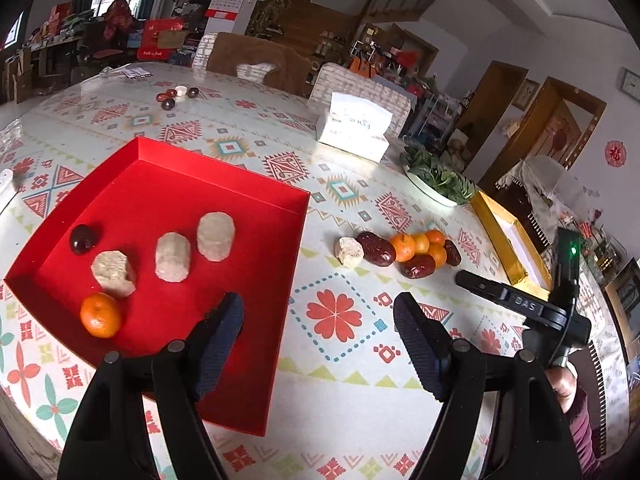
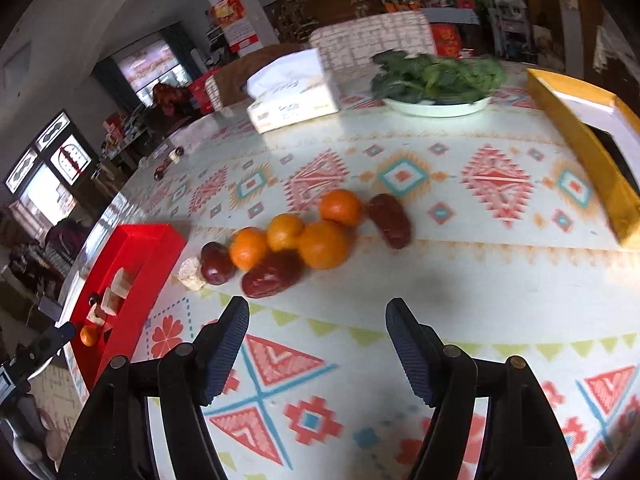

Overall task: Organize fruits
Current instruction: 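Move both open tools back over the fruit row, then grasp a dark red date with the right tool while the left tool grasps another date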

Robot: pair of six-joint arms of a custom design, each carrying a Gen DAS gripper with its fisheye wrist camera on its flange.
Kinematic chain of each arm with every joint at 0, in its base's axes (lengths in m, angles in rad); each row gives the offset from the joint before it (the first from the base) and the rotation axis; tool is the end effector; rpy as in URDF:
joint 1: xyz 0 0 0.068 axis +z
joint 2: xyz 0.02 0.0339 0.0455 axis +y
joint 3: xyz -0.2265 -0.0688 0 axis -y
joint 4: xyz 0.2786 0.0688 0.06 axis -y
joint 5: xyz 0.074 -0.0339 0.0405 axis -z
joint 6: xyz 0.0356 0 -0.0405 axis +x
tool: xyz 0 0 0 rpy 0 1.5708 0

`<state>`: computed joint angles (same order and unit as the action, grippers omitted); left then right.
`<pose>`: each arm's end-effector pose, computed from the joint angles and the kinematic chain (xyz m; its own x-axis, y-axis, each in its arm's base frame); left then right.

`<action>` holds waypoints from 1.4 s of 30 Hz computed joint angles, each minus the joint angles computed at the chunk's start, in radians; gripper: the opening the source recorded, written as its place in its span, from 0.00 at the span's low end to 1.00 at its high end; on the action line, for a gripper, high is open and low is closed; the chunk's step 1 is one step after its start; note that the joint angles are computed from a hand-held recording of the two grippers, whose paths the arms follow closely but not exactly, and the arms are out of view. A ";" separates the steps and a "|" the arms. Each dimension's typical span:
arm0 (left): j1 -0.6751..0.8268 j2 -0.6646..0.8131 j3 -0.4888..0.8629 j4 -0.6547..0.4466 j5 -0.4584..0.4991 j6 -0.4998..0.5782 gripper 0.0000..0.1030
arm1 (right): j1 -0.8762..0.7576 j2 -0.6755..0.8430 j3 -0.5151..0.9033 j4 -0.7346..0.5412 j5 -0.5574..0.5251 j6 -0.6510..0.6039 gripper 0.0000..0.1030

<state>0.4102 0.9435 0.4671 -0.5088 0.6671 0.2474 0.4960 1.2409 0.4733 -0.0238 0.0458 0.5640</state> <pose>0.2092 0.0669 0.1375 -0.7409 -0.1124 -0.6621 0.1874 0.9121 -0.3646 0.2345 0.1251 0.0996 -0.7677 0.1917 -0.6114 -0.0434 0.9364 0.3482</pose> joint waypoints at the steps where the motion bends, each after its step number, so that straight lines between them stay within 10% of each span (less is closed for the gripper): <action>1: -0.005 0.003 0.000 0.002 -0.003 -0.001 0.74 | 0.011 0.051 0.034 0.014 -0.002 -0.002 0.74; 13: -0.128 0.050 -0.010 0.092 -0.065 -0.030 0.74 | 0.045 0.378 0.274 0.045 0.004 0.030 0.52; 24: -0.298 0.115 0.038 0.169 -0.165 -0.064 0.74 | 0.019 0.297 0.197 0.053 -0.007 0.039 0.34; 36: -0.587 0.576 0.321 0.326 -0.426 -0.074 0.74 | -0.076 0.176 0.057 0.094 -0.096 0.019 0.34; 42: -0.643 0.659 0.356 0.360 -0.530 -0.016 0.48 | -0.066 0.176 0.064 0.079 -0.087 0.006 0.35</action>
<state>-0.2324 1.6024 0.8227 -0.1484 0.1366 0.2313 0.4298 1.4170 0.5377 0.0547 -0.0415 0.5699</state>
